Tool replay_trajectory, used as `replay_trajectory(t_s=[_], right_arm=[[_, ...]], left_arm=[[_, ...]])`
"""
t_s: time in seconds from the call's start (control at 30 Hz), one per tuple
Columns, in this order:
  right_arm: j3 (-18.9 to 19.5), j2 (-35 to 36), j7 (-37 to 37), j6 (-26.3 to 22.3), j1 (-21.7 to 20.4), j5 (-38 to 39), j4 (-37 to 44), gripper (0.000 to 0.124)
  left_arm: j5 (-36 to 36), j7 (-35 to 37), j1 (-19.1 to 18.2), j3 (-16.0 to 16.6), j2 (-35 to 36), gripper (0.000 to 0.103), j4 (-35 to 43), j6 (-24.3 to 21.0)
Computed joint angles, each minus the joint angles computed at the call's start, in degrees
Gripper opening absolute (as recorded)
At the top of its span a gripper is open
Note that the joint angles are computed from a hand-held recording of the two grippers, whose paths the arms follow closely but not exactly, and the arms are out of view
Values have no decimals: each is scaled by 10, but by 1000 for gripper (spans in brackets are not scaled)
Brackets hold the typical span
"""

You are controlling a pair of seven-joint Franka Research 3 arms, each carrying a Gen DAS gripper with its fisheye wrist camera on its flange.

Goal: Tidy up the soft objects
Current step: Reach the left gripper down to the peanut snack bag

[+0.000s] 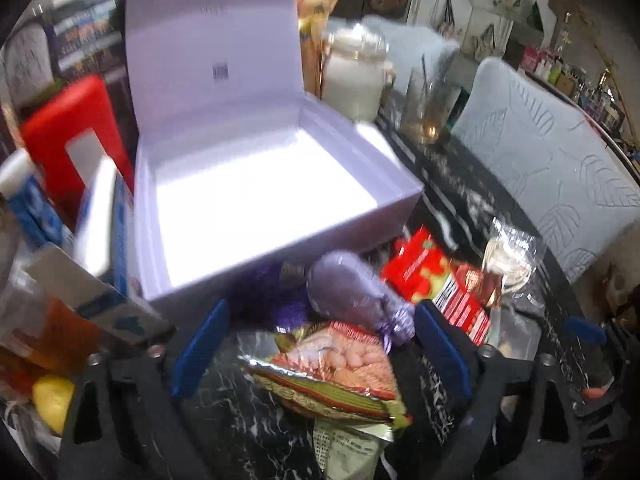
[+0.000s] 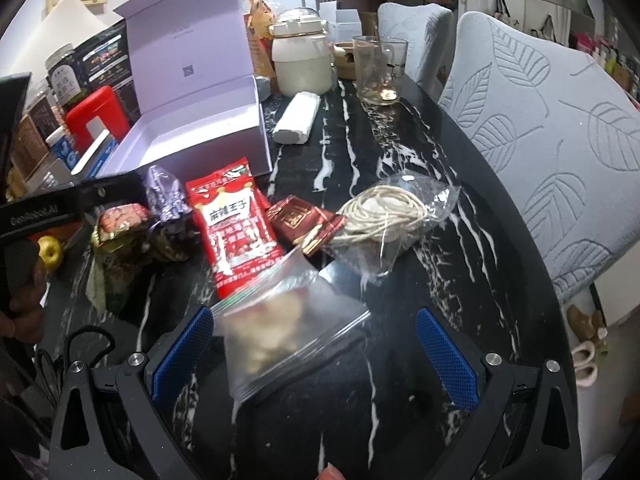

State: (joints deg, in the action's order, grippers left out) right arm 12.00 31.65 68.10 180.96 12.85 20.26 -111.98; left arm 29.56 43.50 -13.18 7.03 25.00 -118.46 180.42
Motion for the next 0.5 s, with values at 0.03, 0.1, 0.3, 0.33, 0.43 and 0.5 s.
replay_trajectory(t_s=[0.03,0.1,0.3,0.33,0.43,0.5], right_arm=[[-6,2,2,-2,5,-2,4,103],[-9,5,2,-7,7,-3,9,103],[-9,10,1,-20,6,-1,17,103],[-11,10,2,-21,8,-1,17,103],[-15,6,2,-14,12,-1,10,103],[-13,2,1,-8,10,0,3,103]], left_arm=[[-16,21,38,-42,5,83,3,-9],[-57,65,112,-120,15,76,4,-24],[-115,107,145,-157,7,72,-31,7],[-120,109,144,-157,5,72,-36,7],[-147,132,183,-207,5,72,-45,-16],[-155,130,165,-192,-2,72,-63,-7]])
